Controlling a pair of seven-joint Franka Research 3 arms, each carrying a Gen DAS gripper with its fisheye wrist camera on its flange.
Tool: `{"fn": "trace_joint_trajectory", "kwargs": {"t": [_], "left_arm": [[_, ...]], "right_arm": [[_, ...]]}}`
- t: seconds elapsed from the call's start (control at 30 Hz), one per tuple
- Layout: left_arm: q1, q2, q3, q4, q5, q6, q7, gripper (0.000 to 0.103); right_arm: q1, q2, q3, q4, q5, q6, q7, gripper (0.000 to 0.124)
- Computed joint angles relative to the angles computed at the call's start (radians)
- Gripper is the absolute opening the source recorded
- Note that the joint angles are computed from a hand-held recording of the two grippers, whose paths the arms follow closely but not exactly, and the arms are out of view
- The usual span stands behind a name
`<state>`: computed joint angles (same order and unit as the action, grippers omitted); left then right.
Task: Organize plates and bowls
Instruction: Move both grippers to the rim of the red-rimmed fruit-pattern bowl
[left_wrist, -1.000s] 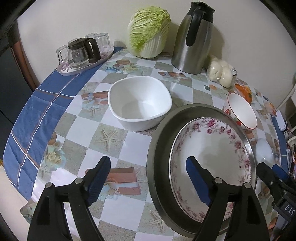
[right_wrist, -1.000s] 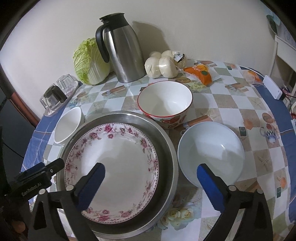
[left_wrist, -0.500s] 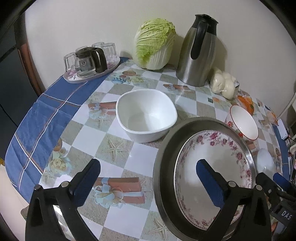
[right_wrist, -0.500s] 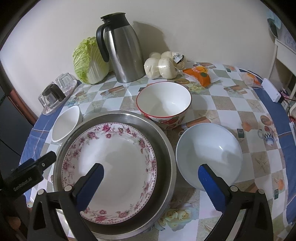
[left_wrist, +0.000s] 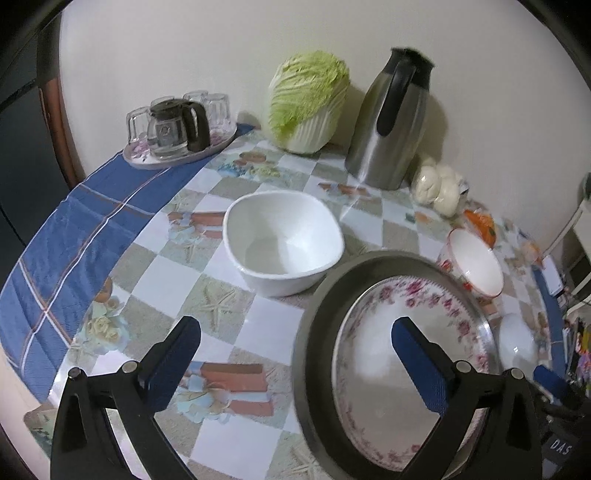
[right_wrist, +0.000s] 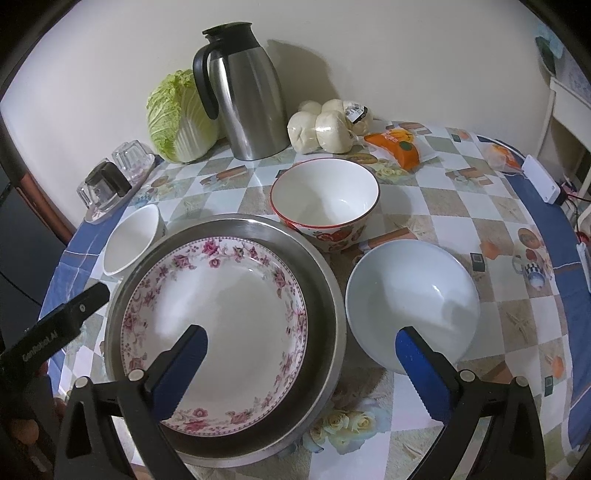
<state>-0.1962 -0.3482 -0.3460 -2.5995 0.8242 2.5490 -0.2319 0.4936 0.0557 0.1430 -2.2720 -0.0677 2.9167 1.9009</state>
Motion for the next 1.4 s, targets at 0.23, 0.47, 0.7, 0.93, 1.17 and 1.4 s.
{"fn": "trace_joint_trajectory", "kwargs": {"t": [0.23, 0.47, 0.7, 0.93, 1.17, 1.4], "left_arm": [[-0.014, 0.017, -0.013, 0.040, 0.002, -0.035, 0.031, 0.103], [-0.056, 0.067, -0.016, 0.127, 0.013, -0.184, 0.126, 0.103], [-0.079, 0.130, 0.045, 0.230, -0.088, -0.168, 0.353, 0.103], [-0.070, 0.180, 0.072, 0.359, -0.195, -0.207, 0.573, 0.103], [-0.049, 0.246, 0.082, 0.509, -0.261, -0.275, 0.651, 0.103], [-0.049, 0.321, 0.099, 0.655, -0.233, -0.336, 0.683, 0.103]], "right_arm": [[-0.005, -0.022, 0.014, -0.022, 0.077, 0.011, -0.066, 0.103], [-0.016, -0.042, 0.016, -0.022, 0.120, 0.031, -0.102, 0.103], [-0.035, -0.038, 0.004, 0.028, 0.087, -0.009, -0.091, 0.103], [-0.064, -0.044, -0.010, 0.107, 0.069, -0.065, -0.124, 0.103], [-0.091, -0.013, -0.023, 0.231, 0.160, -0.158, -0.200, 0.103], [-0.110, 0.035, -0.045, 0.364, 0.150, -0.232, -0.204, 0.103]]}}
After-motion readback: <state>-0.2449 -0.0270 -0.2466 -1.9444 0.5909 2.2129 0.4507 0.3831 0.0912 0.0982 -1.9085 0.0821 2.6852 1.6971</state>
